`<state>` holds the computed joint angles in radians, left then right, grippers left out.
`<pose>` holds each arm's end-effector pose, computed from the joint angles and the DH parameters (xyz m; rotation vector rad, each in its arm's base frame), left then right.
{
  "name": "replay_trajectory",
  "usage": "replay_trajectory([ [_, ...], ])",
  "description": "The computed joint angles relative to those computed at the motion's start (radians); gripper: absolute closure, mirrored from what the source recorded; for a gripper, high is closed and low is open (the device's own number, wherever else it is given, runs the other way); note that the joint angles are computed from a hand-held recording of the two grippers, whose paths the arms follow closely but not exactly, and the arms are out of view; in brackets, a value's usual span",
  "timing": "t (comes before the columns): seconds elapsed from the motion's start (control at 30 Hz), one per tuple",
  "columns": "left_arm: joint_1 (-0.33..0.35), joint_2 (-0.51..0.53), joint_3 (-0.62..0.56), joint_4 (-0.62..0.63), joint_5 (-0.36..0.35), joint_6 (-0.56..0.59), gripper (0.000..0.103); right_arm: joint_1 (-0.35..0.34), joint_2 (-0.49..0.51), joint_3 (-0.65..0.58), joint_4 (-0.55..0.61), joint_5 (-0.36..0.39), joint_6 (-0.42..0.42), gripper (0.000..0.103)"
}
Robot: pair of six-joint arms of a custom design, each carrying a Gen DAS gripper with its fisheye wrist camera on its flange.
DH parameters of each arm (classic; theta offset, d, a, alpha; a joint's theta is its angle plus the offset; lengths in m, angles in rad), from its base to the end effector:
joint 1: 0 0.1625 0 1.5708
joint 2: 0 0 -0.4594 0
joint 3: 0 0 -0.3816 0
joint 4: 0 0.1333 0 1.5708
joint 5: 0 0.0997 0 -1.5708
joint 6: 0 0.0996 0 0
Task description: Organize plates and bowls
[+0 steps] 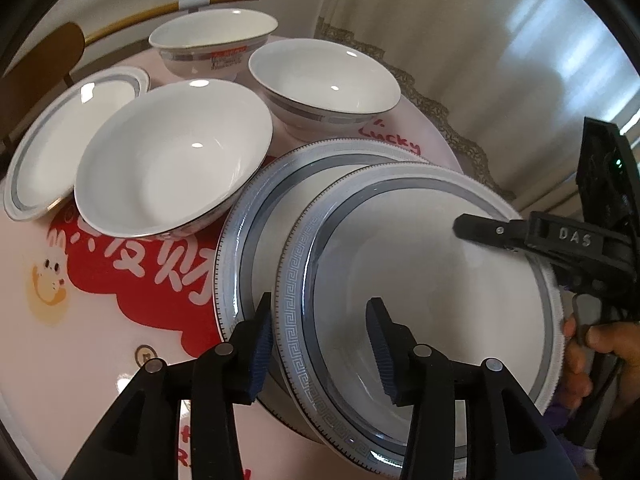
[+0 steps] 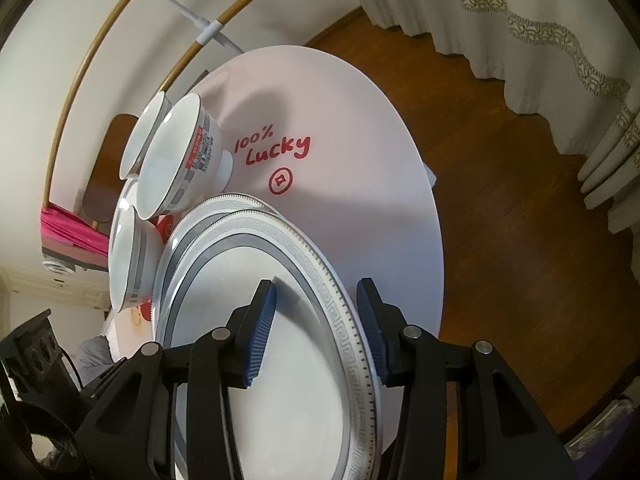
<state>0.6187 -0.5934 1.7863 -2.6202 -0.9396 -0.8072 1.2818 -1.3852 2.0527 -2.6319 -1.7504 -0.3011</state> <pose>-0.3846 -0.5096 -0.0291 0.2473 2.5706 -0.5312 -0.0358 -0.5257 0.3255 -0.0336 -2.8210 0.4642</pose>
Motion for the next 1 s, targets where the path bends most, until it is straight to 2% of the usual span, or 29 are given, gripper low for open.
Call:
replay_trajectory([
  [0.23,-0.019,0.015,-0.007,0.029,0.034,-0.004,0.062,0.005,-0.03,0.026,-0.012,-0.037,-0.007,0.056],
  [0.3,-0.019,0.015,-0.008,0.033,0.034,-0.003,0.062,0.015,-0.034,0.04,-0.046,-0.078,0.016,0.044],
  [0.4,-0.017,0.017,-0.017,0.046,0.032,0.001,0.062,0.005,-0.038,0.042,-0.032,-0.071,0.052,0.031],
  [0.5,-0.014,0.019,-0.026,0.06,0.029,0.002,0.061,-0.004,-0.034,0.034,-0.005,-0.05,0.077,0.03],
  [0.77,-0.002,0.024,-0.059,0.107,0.014,-0.009,0.062,0.01,-0.015,0.0,0.049,-0.096,0.169,0.021],
  [1.0,0.002,0.025,-0.06,0.103,0.011,-0.006,0.062,0.022,0.0,-0.022,0.078,-0.12,0.169,0.019],
])
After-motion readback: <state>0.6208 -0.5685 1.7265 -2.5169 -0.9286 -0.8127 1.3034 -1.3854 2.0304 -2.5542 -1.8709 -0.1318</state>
